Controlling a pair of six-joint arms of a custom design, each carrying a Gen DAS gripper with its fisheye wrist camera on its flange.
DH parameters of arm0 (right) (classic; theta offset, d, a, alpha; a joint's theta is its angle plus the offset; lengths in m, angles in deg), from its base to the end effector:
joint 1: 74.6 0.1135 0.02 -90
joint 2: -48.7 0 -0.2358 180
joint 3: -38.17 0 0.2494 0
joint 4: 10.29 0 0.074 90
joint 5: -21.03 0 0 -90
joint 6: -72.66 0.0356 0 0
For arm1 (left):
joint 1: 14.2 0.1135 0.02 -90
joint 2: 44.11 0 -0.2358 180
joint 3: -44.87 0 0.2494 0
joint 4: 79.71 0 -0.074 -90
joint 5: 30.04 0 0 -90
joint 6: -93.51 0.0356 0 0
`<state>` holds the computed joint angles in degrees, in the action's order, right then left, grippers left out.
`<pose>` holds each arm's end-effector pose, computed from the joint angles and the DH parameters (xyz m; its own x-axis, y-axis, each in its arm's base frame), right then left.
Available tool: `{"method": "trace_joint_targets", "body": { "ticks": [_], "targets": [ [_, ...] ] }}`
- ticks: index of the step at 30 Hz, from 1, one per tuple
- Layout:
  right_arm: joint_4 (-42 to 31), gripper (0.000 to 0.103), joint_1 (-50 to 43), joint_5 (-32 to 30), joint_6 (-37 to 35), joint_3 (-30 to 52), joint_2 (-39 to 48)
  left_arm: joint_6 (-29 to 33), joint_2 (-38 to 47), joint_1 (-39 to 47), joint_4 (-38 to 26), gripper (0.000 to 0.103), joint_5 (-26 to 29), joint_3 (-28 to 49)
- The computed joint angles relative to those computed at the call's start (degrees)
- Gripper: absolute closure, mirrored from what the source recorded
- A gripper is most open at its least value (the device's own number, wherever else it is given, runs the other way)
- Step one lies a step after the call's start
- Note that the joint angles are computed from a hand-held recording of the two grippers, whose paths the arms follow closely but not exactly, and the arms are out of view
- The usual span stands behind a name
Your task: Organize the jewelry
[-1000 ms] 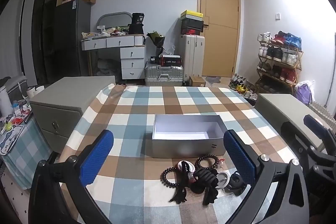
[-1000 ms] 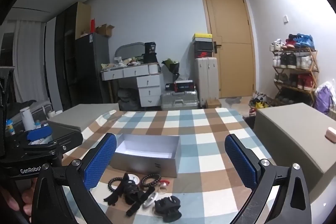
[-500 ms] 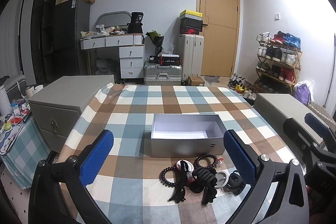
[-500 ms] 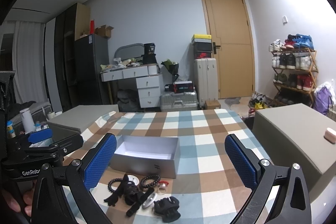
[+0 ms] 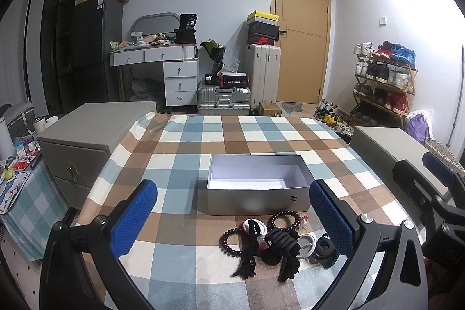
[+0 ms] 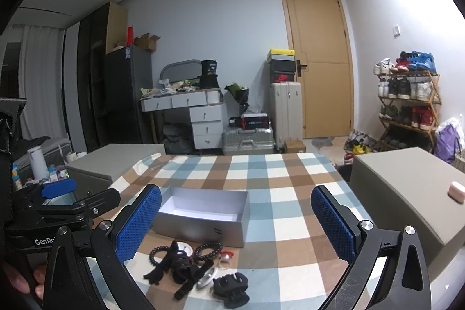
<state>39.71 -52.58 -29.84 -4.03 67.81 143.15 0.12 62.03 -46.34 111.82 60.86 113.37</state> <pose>0.2334 0.0702 0.0969 -0.1673 0.1250 -0.9779 0.3219 0.9445 0.0656 0.3227 -0.2034 0.1395 -0.4042 0.1841 -0.8960 0.5209 0.8515 -0.0600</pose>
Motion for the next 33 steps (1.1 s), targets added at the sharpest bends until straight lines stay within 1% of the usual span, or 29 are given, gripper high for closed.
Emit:
{"method": "trace_joint_targets", "body": {
  "ticks": [5,12,22,33],
  "targets": [
    [-0.3,0.000,0.1,0.1,0.1,0.0,-0.1,0.2,-0.1,0.0,0.1,0.001,-0.2,-0.1],
    [0.0,0.000,0.1,-0.1,-0.1,-0.2,-0.1,-0.1,0.5,0.7,-1.3,0.001,0.6,0.9],
    [0.9,0.000,0.6,0.2,-0.6,-0.2,0.6,-0.1,0.7,0.3,-1.0,0.001,0.1,0.6],
    [1.6,0.000,0.6,-0.2,-0.6,-0.3,1.5,-0.6,1.2,0.6,-0.9,0.001,0.8,0.5]
  ]
}}
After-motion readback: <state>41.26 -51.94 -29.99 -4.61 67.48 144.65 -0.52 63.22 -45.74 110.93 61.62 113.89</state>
